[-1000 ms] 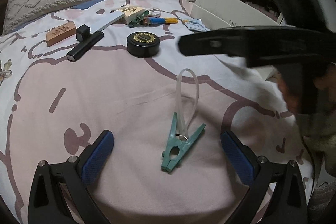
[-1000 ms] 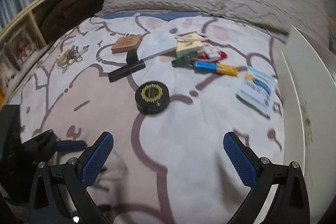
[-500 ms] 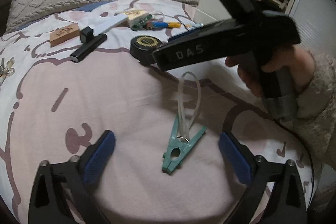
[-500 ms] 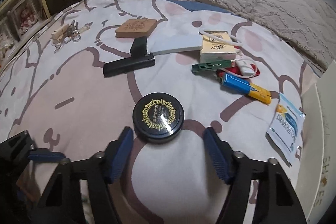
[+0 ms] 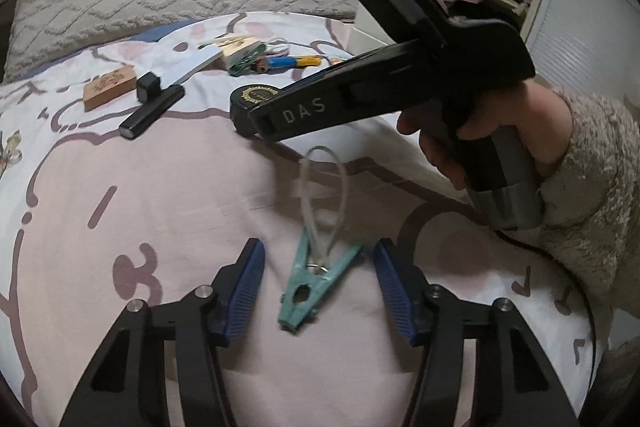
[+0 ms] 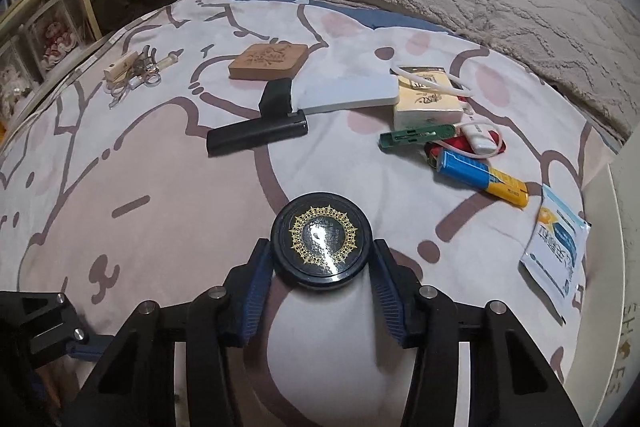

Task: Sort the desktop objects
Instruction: 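Close the left tool on the green clothespin while the right tool closes on the black tin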

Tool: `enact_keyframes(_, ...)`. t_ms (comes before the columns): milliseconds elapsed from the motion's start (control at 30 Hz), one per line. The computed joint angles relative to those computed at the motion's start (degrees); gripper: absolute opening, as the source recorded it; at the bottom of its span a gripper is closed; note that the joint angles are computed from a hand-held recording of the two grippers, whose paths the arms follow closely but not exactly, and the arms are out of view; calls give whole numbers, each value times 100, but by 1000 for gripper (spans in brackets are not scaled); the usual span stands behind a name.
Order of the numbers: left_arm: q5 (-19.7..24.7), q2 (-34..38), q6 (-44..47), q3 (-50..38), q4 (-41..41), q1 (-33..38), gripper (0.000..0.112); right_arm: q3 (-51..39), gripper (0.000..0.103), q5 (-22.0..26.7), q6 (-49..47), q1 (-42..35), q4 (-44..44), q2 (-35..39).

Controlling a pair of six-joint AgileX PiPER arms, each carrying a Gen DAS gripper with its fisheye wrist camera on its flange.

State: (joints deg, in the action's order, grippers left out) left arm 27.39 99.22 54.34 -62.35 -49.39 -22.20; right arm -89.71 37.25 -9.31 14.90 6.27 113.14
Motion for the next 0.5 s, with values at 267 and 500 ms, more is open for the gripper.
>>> enact_keyframes(267, 42, 34, 29, -36, -9, 8, 34, 533, 50, -145, 68, -119, 41, -376)
enact_keyframes(500, -2, 10, -893, -152, 814, -132, 31, 968, 50, -214, 78, -226, 177, -721)
